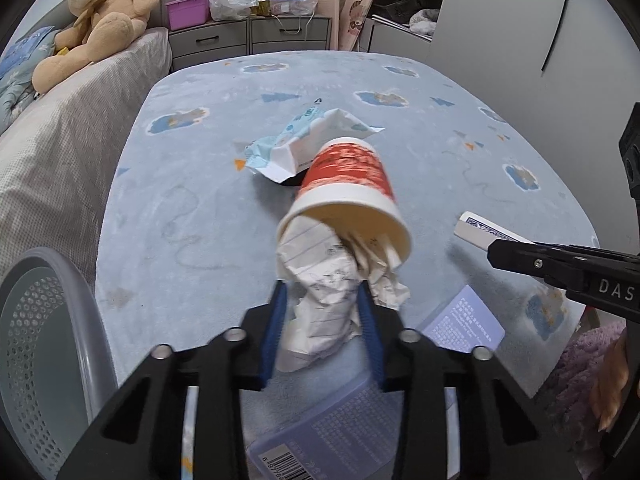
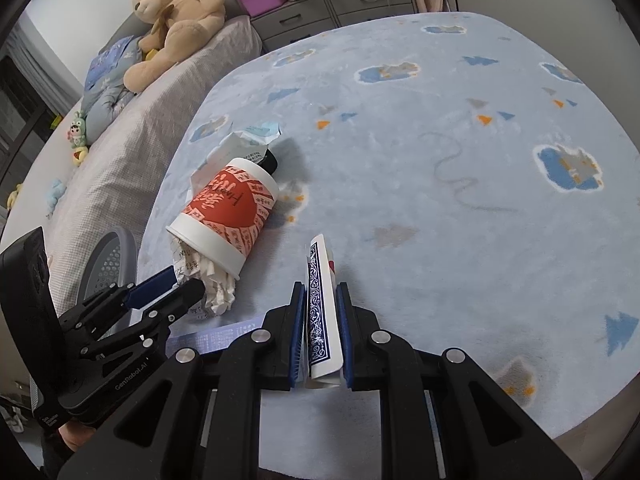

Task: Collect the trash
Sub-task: 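Grasp the crumpled white tissue with the left gripper while the right gripper holds the card, then carry tissue and card over the wastebasket and open both grippers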

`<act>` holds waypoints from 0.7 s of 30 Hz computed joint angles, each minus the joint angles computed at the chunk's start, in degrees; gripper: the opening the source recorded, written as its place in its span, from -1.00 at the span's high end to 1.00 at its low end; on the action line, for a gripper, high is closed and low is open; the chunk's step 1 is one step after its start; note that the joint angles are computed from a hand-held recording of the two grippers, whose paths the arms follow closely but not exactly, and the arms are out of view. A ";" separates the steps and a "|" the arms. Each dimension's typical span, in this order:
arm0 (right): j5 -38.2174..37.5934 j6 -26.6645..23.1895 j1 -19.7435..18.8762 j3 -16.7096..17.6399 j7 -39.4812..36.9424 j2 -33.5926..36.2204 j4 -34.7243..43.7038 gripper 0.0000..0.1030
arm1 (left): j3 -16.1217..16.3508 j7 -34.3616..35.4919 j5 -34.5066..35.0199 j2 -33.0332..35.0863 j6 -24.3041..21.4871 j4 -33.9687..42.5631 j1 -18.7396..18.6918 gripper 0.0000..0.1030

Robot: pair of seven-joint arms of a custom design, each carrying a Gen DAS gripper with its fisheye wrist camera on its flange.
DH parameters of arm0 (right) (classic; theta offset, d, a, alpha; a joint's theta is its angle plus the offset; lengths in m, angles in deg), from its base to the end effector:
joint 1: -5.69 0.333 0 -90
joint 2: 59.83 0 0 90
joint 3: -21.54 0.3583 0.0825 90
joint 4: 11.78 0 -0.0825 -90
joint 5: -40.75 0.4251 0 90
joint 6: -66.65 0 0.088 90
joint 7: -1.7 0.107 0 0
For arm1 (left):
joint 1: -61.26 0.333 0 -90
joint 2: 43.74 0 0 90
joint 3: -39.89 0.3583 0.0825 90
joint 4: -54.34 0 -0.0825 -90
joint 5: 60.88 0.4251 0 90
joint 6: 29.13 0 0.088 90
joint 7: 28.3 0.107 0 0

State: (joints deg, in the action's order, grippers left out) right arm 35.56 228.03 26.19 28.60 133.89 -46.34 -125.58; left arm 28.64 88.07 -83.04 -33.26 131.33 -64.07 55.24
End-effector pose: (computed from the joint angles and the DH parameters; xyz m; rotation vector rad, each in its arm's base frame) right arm 0.6072 0.3161 0.4321 -1.6254 1.9689 -0.1729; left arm 0.6346 -0.1732 0.4214 -1.5208 2.3424 -0.7884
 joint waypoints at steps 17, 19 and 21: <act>-2.60 0.00 1.13 -0.62 2.36 0.36 0.75 0.69 | -0.07 13.20 -15.98 -6.04 -0.94 -3.09 2.11 0.62; -3.12 -0.11 1.37 -0.68 2.73 0.52 1.08 0.69 | 0.49 12.92 -15.36 -6.65 -0.84 -3.73 1.85 0.62; -3.67 -0.31 1.63 -0.76 3.16 0.65 1.44 0.69 | 0.98 12.72 -14.97 -7.17 -0.98 -4.29 1.80 0.62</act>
State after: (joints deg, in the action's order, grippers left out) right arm 31.89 227.73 27.82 27.84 137.05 -45.68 -124.15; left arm 29.62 100.78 -98.01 -40.43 130.35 -68.36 57.05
